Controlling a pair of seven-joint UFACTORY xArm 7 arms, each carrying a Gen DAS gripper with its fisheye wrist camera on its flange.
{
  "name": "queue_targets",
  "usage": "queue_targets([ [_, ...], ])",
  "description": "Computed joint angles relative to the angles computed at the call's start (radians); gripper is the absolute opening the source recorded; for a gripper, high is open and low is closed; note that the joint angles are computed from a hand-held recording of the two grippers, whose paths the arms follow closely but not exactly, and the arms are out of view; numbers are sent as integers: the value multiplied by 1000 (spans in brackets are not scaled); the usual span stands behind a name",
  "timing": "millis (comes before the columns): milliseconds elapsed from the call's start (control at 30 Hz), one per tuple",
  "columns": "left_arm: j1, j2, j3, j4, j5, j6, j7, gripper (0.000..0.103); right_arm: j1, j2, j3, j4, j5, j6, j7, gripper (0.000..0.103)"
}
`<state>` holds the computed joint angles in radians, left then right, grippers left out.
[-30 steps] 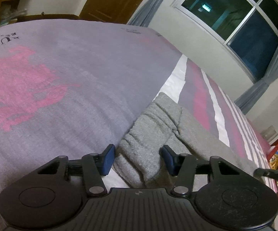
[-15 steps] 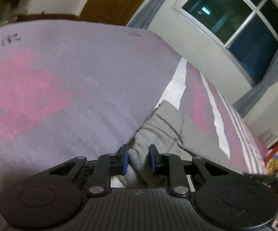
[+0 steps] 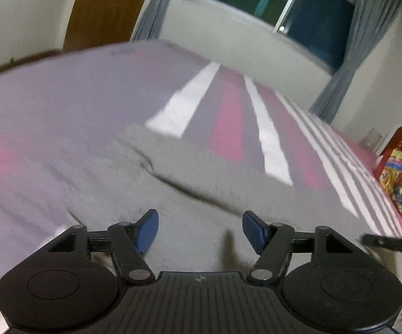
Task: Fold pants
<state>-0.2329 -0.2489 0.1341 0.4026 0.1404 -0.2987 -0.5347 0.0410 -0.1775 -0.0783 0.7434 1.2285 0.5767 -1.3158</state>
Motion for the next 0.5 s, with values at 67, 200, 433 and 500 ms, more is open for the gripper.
queue_targets([
  [67, 60, 20, -85, -5, -57, -20, 27, 67, -35, -18, -27, -31, -31, -8, 42, 24],
  [200, 52, 1, -75, -26, -32, -16, 51, 68, -148, -61, -138, -69, -82, 20, 68, 34],
  [433, 119, -13, -179, -16, -98, 46, 97, 69, -414, 39, -309, 46, -148, 108, 112, 22],
  [500, 215, -18, -301, 6, -151, 97, 135, 72, -474, 81, -324, 88, -146, 117, 138, 19],
])
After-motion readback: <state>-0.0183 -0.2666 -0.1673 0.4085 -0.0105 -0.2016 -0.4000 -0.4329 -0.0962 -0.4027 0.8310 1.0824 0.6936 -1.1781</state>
